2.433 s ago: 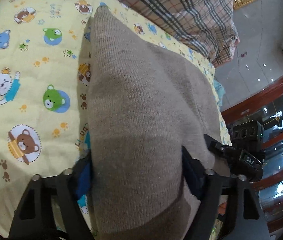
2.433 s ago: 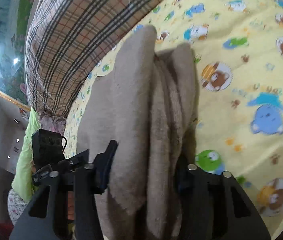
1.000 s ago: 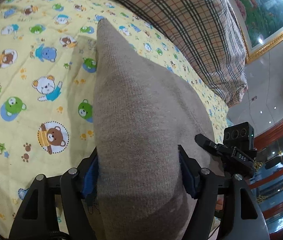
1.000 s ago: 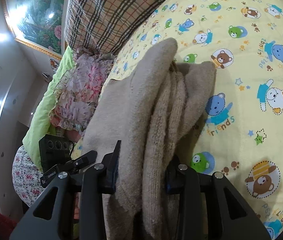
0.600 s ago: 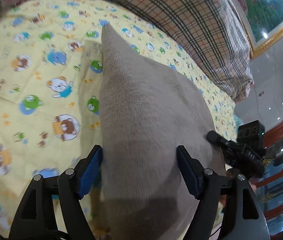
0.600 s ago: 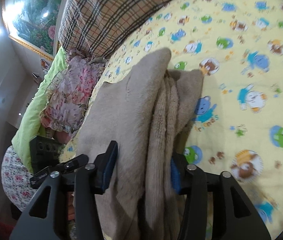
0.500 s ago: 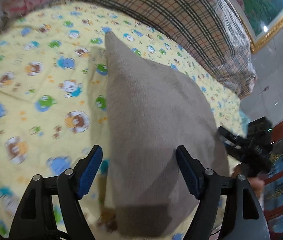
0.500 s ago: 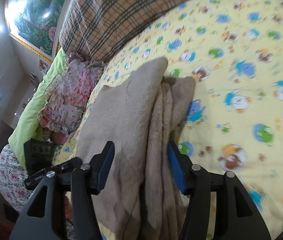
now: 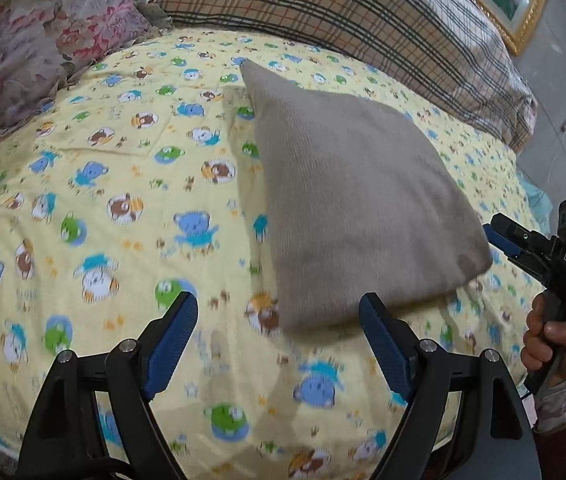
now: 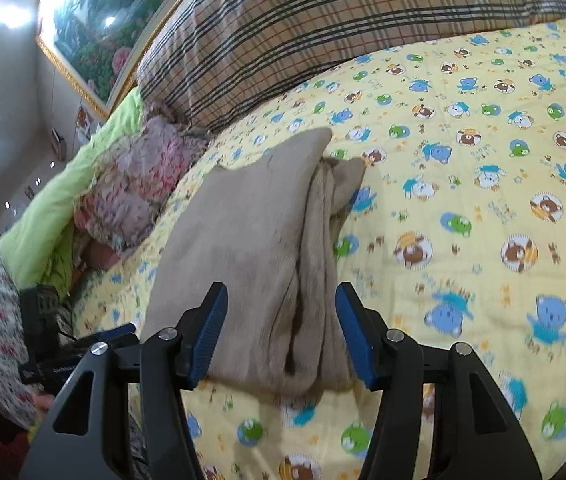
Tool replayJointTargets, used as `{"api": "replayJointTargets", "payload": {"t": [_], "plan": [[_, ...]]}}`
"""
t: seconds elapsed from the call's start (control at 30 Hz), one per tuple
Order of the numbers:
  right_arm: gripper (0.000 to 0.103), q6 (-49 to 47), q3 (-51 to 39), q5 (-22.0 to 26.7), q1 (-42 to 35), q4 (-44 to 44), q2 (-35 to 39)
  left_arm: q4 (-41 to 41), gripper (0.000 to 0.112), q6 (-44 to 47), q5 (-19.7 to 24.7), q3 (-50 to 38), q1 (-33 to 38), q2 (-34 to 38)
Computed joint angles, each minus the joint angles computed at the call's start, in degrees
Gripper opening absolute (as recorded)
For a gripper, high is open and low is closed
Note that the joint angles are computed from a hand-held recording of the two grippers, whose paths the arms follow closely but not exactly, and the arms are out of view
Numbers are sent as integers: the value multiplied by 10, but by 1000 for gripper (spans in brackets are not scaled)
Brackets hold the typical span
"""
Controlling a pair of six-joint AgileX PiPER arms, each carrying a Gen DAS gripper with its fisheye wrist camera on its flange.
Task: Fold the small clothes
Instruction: 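Lower the sweater onto the sheet and open both tools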
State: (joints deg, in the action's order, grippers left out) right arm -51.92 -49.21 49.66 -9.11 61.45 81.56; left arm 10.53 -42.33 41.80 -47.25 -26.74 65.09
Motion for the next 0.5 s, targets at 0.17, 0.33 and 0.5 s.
{"api": "replayJointTargets", "payload": {"t": [0.17,0.33,0.5], "plan": [[57,3,37,-29,20,-15,-29,62,83,-77,37,6,-54,7],[57,3,49,-36,27,-15,-37,129,83,-153,48,2,-95,32],[57,8,59,-63,45,-15,-51,256,83,-284,86,-8,-148,64]]}}
